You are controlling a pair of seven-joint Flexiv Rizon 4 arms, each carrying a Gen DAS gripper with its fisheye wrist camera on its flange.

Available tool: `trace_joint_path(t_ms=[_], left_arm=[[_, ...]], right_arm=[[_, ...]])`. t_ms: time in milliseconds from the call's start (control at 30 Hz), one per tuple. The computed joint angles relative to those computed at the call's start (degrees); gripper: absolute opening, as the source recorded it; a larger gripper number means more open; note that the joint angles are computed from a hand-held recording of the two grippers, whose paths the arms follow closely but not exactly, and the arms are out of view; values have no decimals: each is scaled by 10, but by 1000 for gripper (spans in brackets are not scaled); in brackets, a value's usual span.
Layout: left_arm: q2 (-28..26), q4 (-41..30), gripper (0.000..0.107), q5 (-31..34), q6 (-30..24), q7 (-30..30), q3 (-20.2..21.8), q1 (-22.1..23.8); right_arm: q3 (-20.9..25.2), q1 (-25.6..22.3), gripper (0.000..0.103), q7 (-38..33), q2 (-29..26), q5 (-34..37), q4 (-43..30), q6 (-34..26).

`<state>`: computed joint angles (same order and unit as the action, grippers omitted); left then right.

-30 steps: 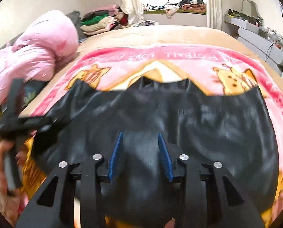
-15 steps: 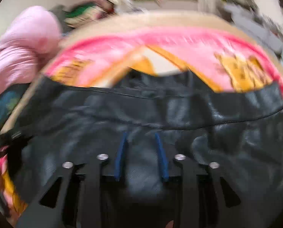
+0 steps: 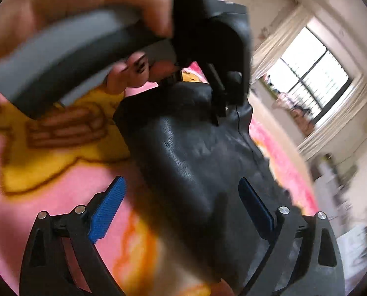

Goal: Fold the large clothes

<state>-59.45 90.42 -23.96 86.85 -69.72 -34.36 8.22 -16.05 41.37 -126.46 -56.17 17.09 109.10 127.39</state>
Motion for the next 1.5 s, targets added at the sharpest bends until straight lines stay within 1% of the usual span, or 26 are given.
trace_joint_path(t_ms=[33,67,100,133,167,200,233,300,333,433,500,533,567,600,633,667,700,733,867,933,1033,1200,1333,1500], left_arm=[[-2,-1,29,-1,-4,1,-2,3],[-5,-3,33,-3,-10,2,-6,7],[-7,-4,36,-6,-14,3,-8,10],[-7,-7,47,-9,-19,0,-1,7],[-4,-13,62,-12,-22,-8,19,-3],[-3,-16,68,-19,-21,-19,33,-11],[-5,-16,74,-23,-24,-22,32,-7],[-19,-19,76,-39,-52,-13,2,17],[-24,-20,76,-47,-59,-8,-6,23],[-27,-17,77,-62,-57,5,-18,29],[-29,-12,75,-73,-56,9,-29,35],[-32,-10,65,-79,-55,14,-40,41],[-40,-4,45,-85,-50,26,-65,55],[-45,1,35,-91,-46,41,-85,65],[-42,4,33,-86,-37,40,-87,64],[-29,6,28,-78,-25,35,-69,49],[-23,11,26,-72,-12,36,-70,46],[-21,20,24,-66,3,37,-82,51],[-4,44,23,-24,55,27,-101,55],[10,53,23,-1,83,15,-97,44],[22,56,23,24,96,-4,-91,34],[47,45,23,56,95,-41,-61,-1],[67,24,24,77,86,-71,-20,-47],[85,-22,27,79,57,-91,55,-130]], right_arm=[[-6,5,78,-1,-6,6,-7,0],[-10,6,73,-2,-11,9,-13,2],[1,-5,67,-3,-6,-7,-10,5],[11,-15,51,-4,-2,-20,-6,11],[20,-26,46,-5,3,-33,-1,17],[22,-28,39,-9,4,-32,2,30],[23,-27,34,-14,5,-30,5,41],[28,-30,32,-22,9,-26,8,47],[32,-33,30,-24,13,-28,10,46],[37,-34,29,-30,20,-22,14,47],[44,-35,28,-29,28,-17,22,49],[48,-42,28,-26,29,-22,19,43],[49,-43,28,-23,29,-24,13,35],[51,-44,28,-21,31,-25,14,34],[52,-51,28,-19,30,-31,12,34],[53,-51,28,-19,32,-31,14,38],[55,-55,27,-17,35,-32,16,43],[59,-58,27,-14,36,-33,16,48],[88,-92,25,10,60,-48,40,76],[99,-106,24,22,72,-52,52,92],[113,-128,23,44,83,-61,61,108],[131,-163,22,76,109,-76,90,139],[144,-199,22,109,124,-97,109,163],[155,-240,21,154,136,-118,134,196]])
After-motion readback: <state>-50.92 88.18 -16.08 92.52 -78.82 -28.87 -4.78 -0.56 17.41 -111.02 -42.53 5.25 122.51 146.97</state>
